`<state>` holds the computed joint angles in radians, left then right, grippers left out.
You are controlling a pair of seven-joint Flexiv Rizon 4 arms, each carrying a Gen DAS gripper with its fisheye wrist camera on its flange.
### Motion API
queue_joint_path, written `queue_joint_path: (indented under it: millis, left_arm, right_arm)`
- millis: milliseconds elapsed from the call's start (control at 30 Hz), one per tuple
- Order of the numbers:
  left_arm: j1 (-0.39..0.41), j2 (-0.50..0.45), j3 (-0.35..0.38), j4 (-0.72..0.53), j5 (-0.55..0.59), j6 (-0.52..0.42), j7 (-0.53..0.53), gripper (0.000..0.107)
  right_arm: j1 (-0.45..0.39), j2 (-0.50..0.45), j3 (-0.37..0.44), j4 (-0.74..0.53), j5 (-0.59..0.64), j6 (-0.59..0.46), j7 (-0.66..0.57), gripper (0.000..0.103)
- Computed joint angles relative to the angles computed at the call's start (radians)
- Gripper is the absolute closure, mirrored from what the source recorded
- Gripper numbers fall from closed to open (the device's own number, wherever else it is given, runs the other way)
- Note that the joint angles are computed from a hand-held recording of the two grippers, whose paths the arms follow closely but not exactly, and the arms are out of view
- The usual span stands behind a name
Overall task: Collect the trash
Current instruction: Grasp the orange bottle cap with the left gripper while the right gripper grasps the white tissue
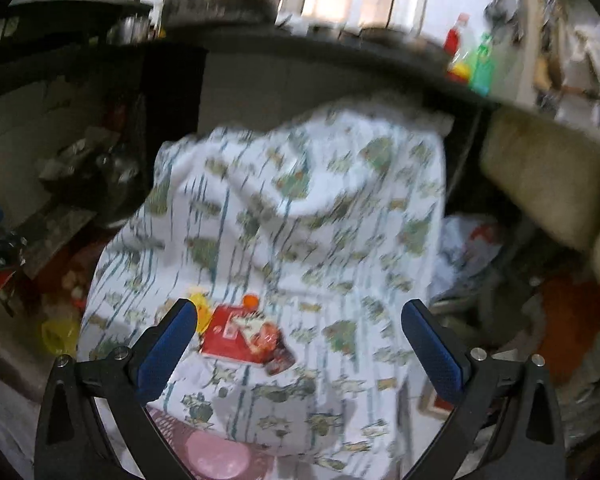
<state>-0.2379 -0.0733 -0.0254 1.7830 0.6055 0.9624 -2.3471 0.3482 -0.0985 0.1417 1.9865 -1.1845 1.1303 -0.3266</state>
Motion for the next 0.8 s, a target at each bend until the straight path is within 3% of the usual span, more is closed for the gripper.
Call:
queue_joint_path:
  millis: [100,267,433,567,633,800]
  left_arm:
    - [0.042,-0.059,-0.007,0.046,-0.241,0.032,0.191,0.004]
    - [0.072,-0.130,-0.019,0.074,-0.537,0.077,0.357,0.006]
    - [0.064,-0.200,-0.024,0.033,-0.651,0.017,0.432,0.013]
    - [0.073,-0.240,-0.054,0.028,-0.775,-0.024,0.527,0.035]
    - [0.072,-0.256,-0.063,0.024,-0.819,-0.035,0.564,0.038]
    - [0.054,-0.314,-0.083,-0.034,-0.879,-0.117,0.653,0.050]
  right_arm:
    - [-0.011,-0.044,-0.022,0.011,-0.043,0.032,0.063,0.001]
    - [-0.012,-0.108,-0.027,0.005,0.146,0.050,-0.058,0.003]
    - [-0.001,-0.151,-0.042,-0.024,0.286,0.039,-0.148,0.003]
    - [0.002,-0.179,-0.034,-0.048,0.439,0.021,-0.239,0.003]
    - [0.004,-0.188,-0.030,-0.060,0.507,0.003,-0.278,0.003]
    - [0.023,-0.190,-0.046,-0.071,0.549,-0.041,-0.302,0.003]
